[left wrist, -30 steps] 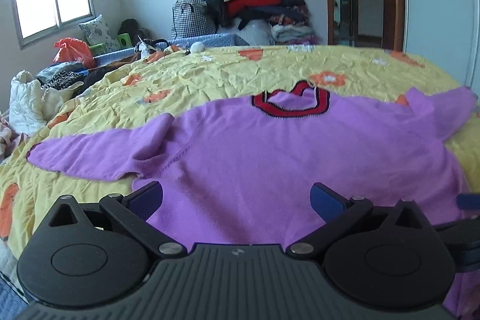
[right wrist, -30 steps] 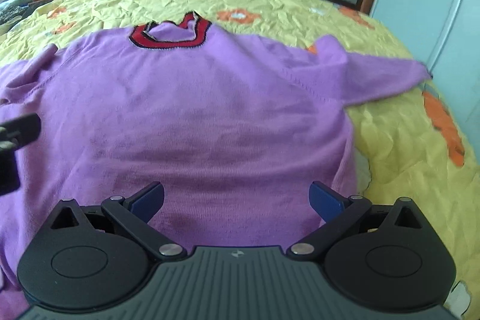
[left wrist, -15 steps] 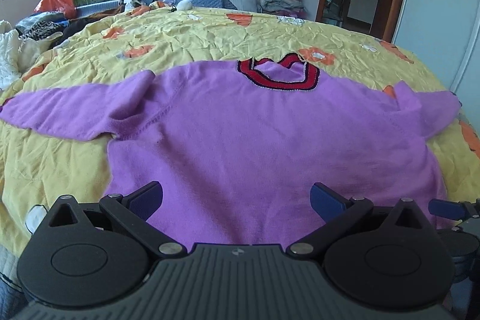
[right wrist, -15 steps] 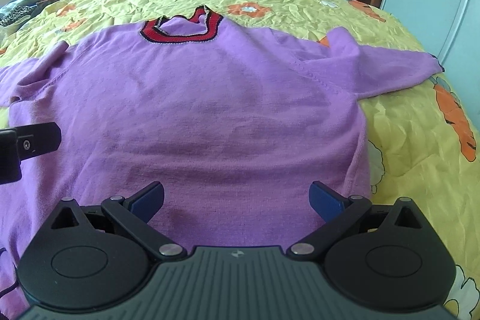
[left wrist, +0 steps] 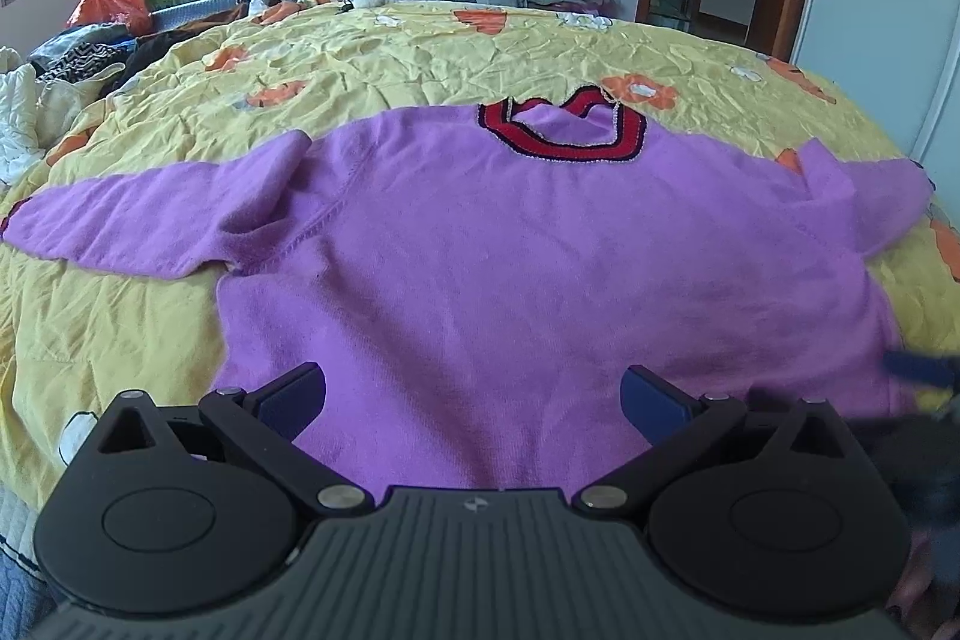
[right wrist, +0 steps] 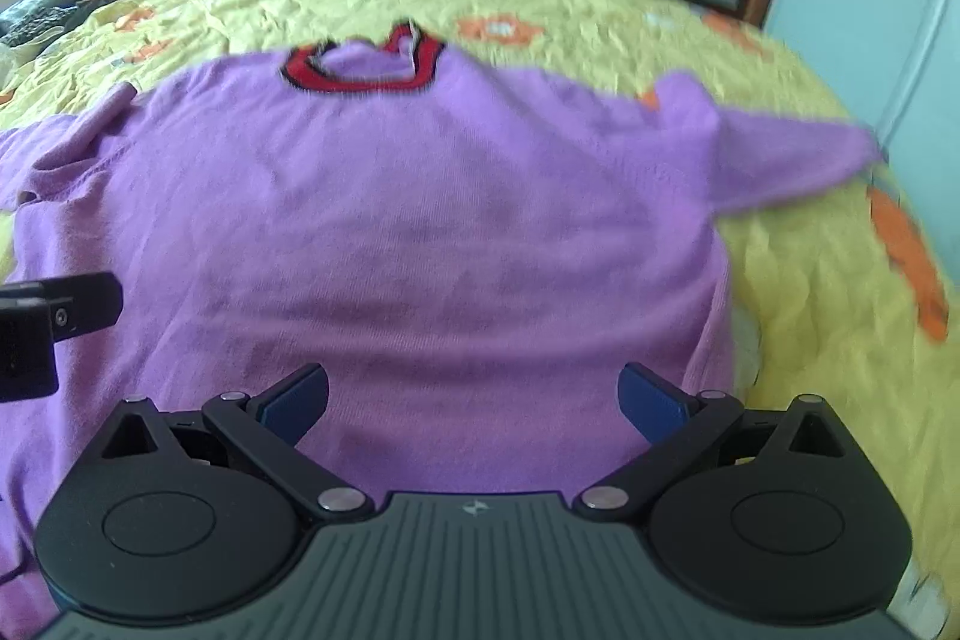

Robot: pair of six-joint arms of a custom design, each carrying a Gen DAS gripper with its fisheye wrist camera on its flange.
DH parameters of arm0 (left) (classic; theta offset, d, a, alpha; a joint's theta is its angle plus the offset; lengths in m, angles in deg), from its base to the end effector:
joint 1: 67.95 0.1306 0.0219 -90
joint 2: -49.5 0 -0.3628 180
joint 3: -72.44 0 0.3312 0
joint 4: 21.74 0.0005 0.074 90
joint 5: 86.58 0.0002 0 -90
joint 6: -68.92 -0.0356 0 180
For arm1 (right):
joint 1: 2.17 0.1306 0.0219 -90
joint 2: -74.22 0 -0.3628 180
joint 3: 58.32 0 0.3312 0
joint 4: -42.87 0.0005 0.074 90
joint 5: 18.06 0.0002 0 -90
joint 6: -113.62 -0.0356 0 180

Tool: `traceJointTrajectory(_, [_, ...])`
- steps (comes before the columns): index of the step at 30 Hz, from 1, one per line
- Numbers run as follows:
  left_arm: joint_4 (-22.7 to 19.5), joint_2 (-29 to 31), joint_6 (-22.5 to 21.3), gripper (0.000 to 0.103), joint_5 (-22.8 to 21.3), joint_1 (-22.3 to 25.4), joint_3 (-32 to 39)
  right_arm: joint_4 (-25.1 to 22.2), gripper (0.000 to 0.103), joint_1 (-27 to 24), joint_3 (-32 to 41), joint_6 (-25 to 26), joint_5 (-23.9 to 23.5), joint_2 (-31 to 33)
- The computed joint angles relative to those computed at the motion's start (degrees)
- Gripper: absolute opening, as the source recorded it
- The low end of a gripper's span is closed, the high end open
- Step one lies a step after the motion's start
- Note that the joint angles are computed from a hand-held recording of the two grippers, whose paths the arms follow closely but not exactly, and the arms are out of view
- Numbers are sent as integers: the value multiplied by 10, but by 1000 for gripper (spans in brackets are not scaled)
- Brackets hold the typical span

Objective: Fold small clothes
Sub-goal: 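Grasp the red cuff of a sweater sleeve with the right gripper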

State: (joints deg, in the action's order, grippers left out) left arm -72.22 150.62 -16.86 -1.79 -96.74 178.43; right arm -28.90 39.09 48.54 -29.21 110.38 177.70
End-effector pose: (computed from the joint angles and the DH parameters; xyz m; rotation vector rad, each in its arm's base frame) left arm 0.4380 -0.2376 0.4364 0.4611 2.3240 -0.1712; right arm 0.3716 0.2959 0.4081 0.3998 2.3659 -0.2343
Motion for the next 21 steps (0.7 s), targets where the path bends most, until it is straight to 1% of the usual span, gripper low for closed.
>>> traceJointTrajectory(1, [-2, 6, -6, 103, 1, 1, 9, 34, 103, 2, -22, 16, 43, -17])
traceJointTrajectory(2, [3, 10, -11, 103, 0, 2, 14, 87, 103, 6, -60, 34, 108, -41])
traceJointTrajectory(3, [9, 15, -13, 103, -5, 2, 20, 157, 103, 3, -107, 67, 172, -70])
traceJointTrajectory(4, [9, 24, -13, 103, -9, 3, 32, 214, 103, -13, -146, 108, 192, -96])
traceJointTrajectory(5, [5, 34, -12, 103, -6, 4, 45, 242, 103, -48, -173, 138, 157, -117])
traceJointTrajectory(6, [-3, 44, -9, 103, -1, 6, 61, 242, 103, -96, -184, 145, 91, -132])
traceJointTrajectory(7, [-13, 55, -5, 103, 4, 9, 77, 248, 103, -142, -200, 142, 41, -149])
traceJointTrajectory(8, [-19, 63, -5, 103, 11, 11, 89, 274, 103, -186, -228, 146, 19, -171])
traceJointTrajectory(9, [-20, 67, -5, 103, 17, 13, 94, 307, 103, -231, -256, 160, 10, -191])
traceJointTrajectory(10, [-20, 71, -3, 103, 17, 13, 96, 325, 103, -274, -271, 169, -5, -202])
traceJointTrajectory(11, [-20, 74, -3, 103, 16, 12, 97, 338, 103, -324, -279, 179, -47, -210])
traceJointTrajectory(12, [-19, 77, -6, 103, 18, 11, 96, 365, 103, -381, -292, 189, -104, -217])
traceJointTrajectory(13, [-13, 79, -18, 103, 28, 10, 93, 388, 103, -429, -300, 186, -146, -219])
traceJointTrajectory(14, [-9, 81, -31, 103, 35, 8, 90, 400, 103, -476, -301, 171, -190, -213])
traceJointTrajectory(15, [-9, 83, -41, 103, 34, 5, 88, 392, 103, -525, -288, 147, -244, -200])
traceJointTrajectory(16, [-7, 84, -49, 103, 34, 2, 86, 381, 103, -561, -274, 120, -284, -184])
traceJointTrajectory(17, [-4, 86, -52, 103, 34, -1, 84, 399, 103, -591, -274, 96, -315, -176])
traceJointTrajectory(18, [-5, 87, -51, 103, 35, -2, 84, 434, 103, -617, -280, 88, -350, -168])
traceJointTrajectory(20, [-20, 97, -44, 103, 46, -2, 96, 465, 93, -654, -274, 66, -413, -144])
traceJointTrajectory(21, [-26, 102, -40, 103, 51, 0, 102, 482, 78, -664, -274, 48, -435, -132])
